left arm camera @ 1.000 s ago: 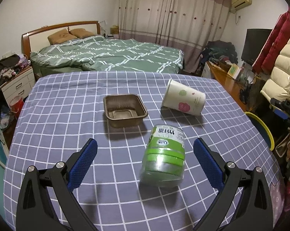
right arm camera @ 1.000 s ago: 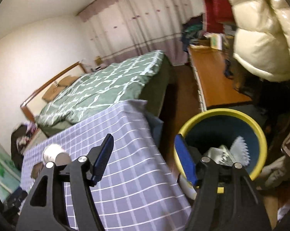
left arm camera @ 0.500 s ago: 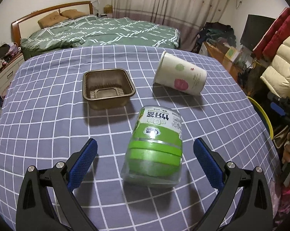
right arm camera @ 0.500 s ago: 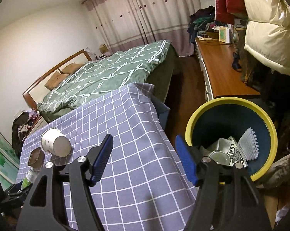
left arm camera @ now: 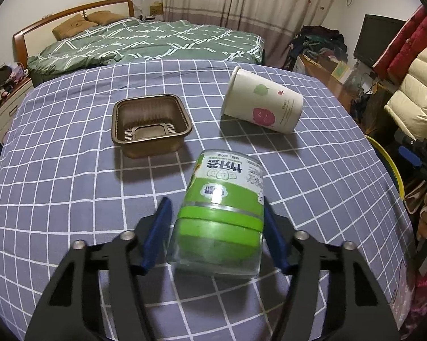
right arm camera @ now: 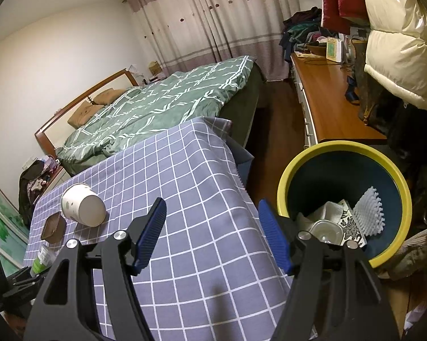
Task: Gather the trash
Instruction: 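Grasp the green-lidded clear bottle with the left tool and lift it, then carry the green bottle over the bin and open the left tool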
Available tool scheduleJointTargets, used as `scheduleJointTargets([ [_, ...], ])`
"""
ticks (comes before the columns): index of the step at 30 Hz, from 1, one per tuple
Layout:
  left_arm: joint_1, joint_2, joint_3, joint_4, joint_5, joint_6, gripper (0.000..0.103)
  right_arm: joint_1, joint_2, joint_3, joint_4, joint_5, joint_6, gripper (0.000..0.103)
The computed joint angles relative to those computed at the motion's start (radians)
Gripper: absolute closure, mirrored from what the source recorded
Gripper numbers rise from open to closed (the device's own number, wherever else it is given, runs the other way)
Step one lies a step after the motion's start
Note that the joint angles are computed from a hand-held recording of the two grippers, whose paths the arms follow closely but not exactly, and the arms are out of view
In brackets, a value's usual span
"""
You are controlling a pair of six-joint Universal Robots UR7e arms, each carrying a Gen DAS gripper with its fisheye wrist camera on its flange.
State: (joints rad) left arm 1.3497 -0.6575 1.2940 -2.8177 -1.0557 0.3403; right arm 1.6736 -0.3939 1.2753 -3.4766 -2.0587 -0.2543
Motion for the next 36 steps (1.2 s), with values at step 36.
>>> scheduleJointTargets([
  [36, -0.26, 0.334, -0.36, 0.326, -0.131, 0.039, 0.051, -0.142, -0.305, 0.437, -0.393, 0.015, -0.02, 0.039],
])
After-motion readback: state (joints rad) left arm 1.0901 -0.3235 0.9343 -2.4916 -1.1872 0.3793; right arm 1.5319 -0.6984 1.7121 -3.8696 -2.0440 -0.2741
